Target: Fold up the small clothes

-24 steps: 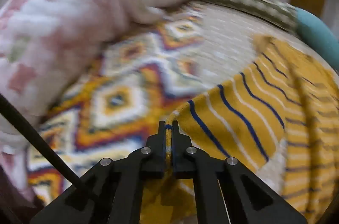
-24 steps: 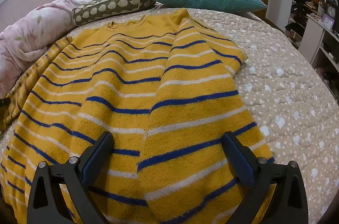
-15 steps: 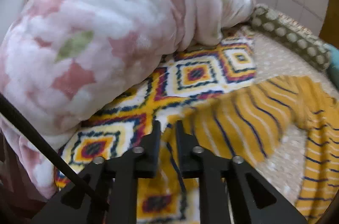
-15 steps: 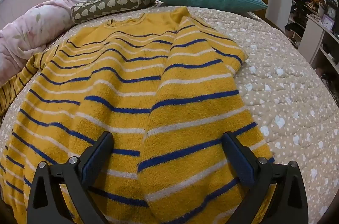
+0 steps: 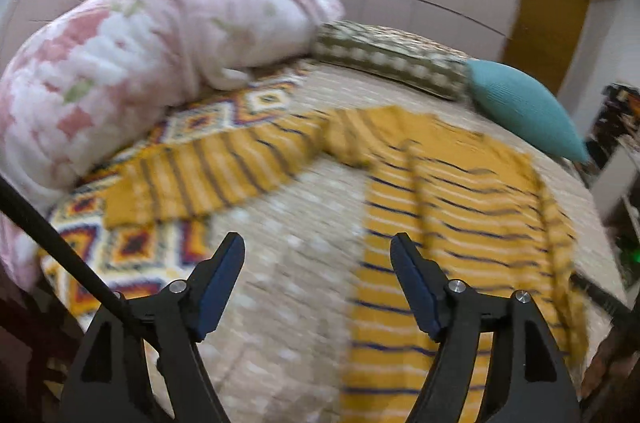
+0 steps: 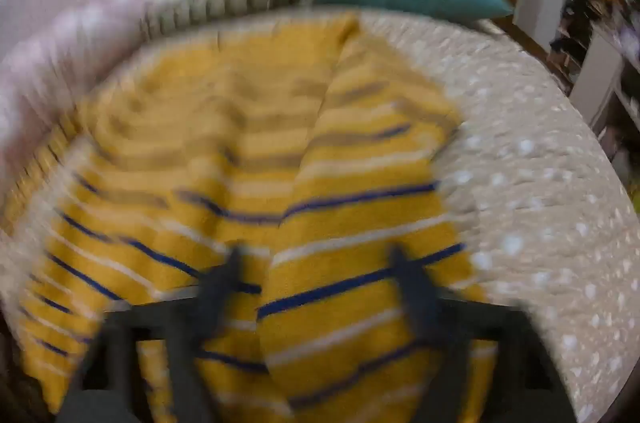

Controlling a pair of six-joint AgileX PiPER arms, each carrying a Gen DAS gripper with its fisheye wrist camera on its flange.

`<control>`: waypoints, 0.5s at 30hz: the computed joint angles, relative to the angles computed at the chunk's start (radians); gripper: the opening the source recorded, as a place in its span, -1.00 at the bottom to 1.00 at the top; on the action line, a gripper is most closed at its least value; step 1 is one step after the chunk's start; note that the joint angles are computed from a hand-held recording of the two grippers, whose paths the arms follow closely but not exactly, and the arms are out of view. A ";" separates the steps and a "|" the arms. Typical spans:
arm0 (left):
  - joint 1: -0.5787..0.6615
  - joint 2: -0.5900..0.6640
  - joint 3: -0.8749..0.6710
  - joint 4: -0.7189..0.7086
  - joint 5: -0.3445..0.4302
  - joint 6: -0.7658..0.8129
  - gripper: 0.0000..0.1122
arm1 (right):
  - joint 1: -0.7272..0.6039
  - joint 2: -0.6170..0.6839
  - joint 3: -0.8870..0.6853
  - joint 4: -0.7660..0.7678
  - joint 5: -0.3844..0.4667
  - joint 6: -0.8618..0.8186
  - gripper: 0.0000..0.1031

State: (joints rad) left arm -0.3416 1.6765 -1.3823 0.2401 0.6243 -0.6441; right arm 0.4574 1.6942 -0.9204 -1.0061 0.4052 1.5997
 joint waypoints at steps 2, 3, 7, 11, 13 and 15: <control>-0.060 -0.011 0.042 0.049 -0.023 -0.044 0.45 | -0.046 -0.163 0.127 -0.099 -0.061 0.134 -0.02; -0.091 -0.017 0.074 0.070 -0.043 -0.064 0.45 | -0.065 -0.230 0.175 -0.105 -0.031 0.141 -0.02; -0.135 0.006 0.136 0.052 -0.087 -0.007 0.46 | -0.112 -0.343 0.258 0.069 0.020 -0.076 0.03; -0.179 0.025 0.144 0.073 -0.064 -0.042 0.45 | -0.117 -0.347 0.337 0.105 -0.076 -0.117 0.03; -0.180 0.021 0.150 0.078 -0.056 -0.047 0.45 | -0.093 -0.302 0.346 0.014 -0.060 -0.008 0.03; -0.174 0.015 0.153 0.079 -0.049 -0.052 0.45 | -0.100 -0.272 0.361 -0.009 -0.082 0.042 0.03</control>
State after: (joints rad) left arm -0.5157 1.6915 -1.2297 0.3187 0.5755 -0.6961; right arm 0.3572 1.4224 -0.5592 -1.0149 0.3234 1.6418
